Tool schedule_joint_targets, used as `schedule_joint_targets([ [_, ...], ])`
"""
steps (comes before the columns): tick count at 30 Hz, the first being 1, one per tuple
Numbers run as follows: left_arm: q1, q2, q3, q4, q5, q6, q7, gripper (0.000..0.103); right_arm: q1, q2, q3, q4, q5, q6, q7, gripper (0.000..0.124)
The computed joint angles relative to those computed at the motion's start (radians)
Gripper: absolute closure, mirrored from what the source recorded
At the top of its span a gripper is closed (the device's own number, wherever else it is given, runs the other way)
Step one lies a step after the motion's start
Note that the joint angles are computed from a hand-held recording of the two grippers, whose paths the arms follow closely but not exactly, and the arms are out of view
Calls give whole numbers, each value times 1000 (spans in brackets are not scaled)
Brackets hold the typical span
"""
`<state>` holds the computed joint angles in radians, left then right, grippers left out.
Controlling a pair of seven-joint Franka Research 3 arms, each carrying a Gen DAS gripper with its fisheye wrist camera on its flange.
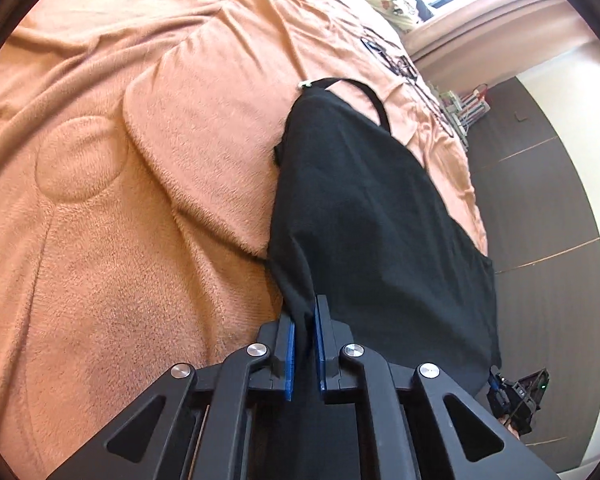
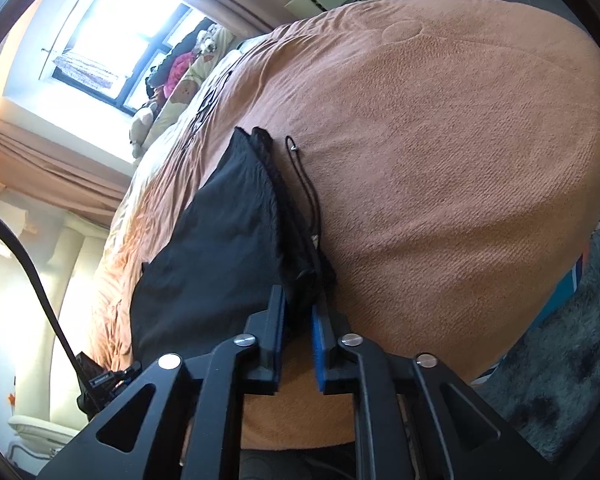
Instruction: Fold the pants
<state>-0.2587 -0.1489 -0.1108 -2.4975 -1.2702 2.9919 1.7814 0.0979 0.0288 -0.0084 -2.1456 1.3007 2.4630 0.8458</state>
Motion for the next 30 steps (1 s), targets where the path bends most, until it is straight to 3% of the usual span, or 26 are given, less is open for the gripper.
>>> schedule_joint_targets([
  [1,2,-1,1,0,4,-8,-6,94,-3,1,-3,1,3,-19,1,104],
  [3,5,-6,5,-4,3,-29,-11,94,-11,5,-7,1,38,-56,-24,81],
  [5,6,-3,8,-2,-15,-44,-1,93,-12,9,-5,0,53,-60,-40,73],
  [14,11,-8,-18,-22,-100,-44,61,92,-12,93,18,67,38,-43,20,73],
  [16,16,11,-30,-8,-32,-21,3,97,-24,116,23,81,84,-58,25,73],
  [18,20,6,-44,-15,82,10,-90,98,-30,114,26,79,107,-53,28,84],
  [21,-9,-15,-10,-17,71,21,-84,98,-31,107,32,70,129,-47,12,97],
  [23,-21,-39,11,-24,50,24,-63,99,-31,94,32,59,140,-49,-6,101],
  [30,-10,-108,36,-69,268,29,-240,100,1,60,39,23,170,-25,-39,105],
])
